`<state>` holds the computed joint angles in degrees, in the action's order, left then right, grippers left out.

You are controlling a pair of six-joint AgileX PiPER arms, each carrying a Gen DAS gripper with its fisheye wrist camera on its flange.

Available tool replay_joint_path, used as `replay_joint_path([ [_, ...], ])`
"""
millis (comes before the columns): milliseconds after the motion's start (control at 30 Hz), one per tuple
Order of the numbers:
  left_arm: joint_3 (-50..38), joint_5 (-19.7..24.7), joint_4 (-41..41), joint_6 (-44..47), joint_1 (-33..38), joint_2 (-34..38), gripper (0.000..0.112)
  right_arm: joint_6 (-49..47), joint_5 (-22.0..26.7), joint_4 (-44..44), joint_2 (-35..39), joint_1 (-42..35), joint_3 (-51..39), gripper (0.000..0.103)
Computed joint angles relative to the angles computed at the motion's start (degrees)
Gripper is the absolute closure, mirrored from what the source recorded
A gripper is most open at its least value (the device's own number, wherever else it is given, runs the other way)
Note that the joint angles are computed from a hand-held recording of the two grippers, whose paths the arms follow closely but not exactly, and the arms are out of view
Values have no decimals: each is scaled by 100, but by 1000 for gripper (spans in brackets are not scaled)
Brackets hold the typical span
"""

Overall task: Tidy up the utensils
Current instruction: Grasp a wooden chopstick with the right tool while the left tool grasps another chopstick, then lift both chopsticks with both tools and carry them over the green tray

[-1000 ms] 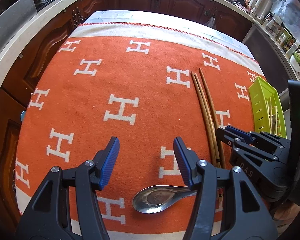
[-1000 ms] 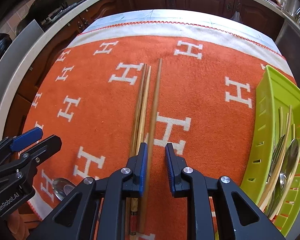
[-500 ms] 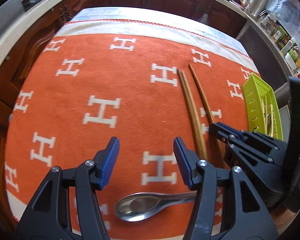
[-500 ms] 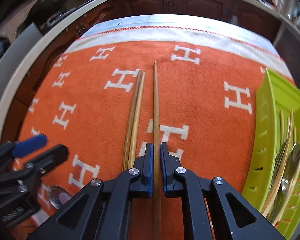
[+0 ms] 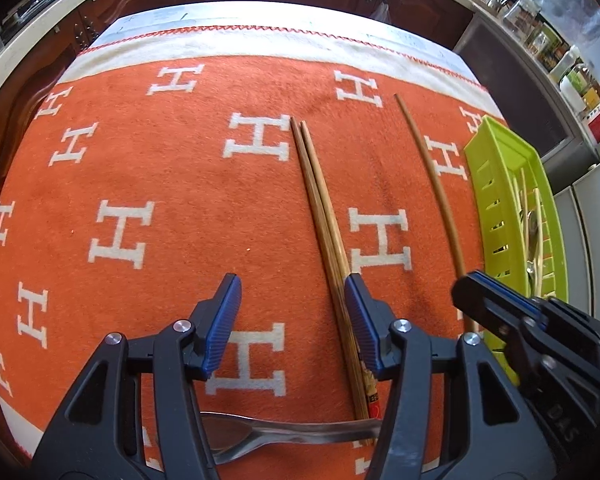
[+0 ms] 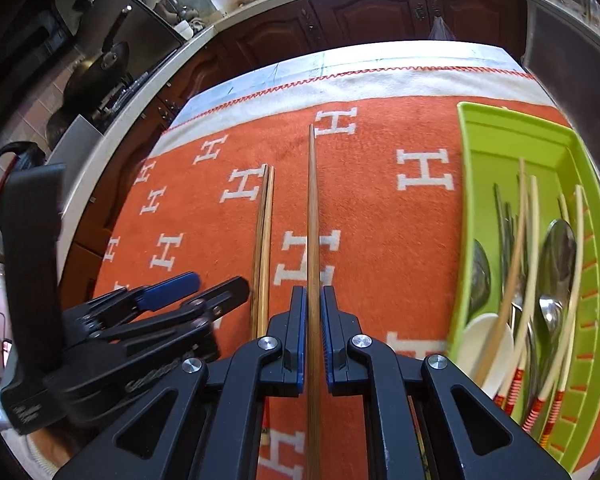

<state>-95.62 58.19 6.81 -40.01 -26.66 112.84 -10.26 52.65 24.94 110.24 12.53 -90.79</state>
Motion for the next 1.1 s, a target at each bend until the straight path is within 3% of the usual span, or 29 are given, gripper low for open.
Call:
replay_joint_path([
  [567,-525,569,892,-652,-351,531,63,-605,-85,580,-400,-448,553,96],
  [600,-520,539,905,-670,-343,532,68,-624,-92,596,-420,-464,575,96],
  [700,-631,568,950,-635,-381,588,107,-685,-70,650,-462,-532,624,97],
  [1100,-458,194,-140,-378,-145,133,108,-854,155,958,-819,-1017,759,96],
])
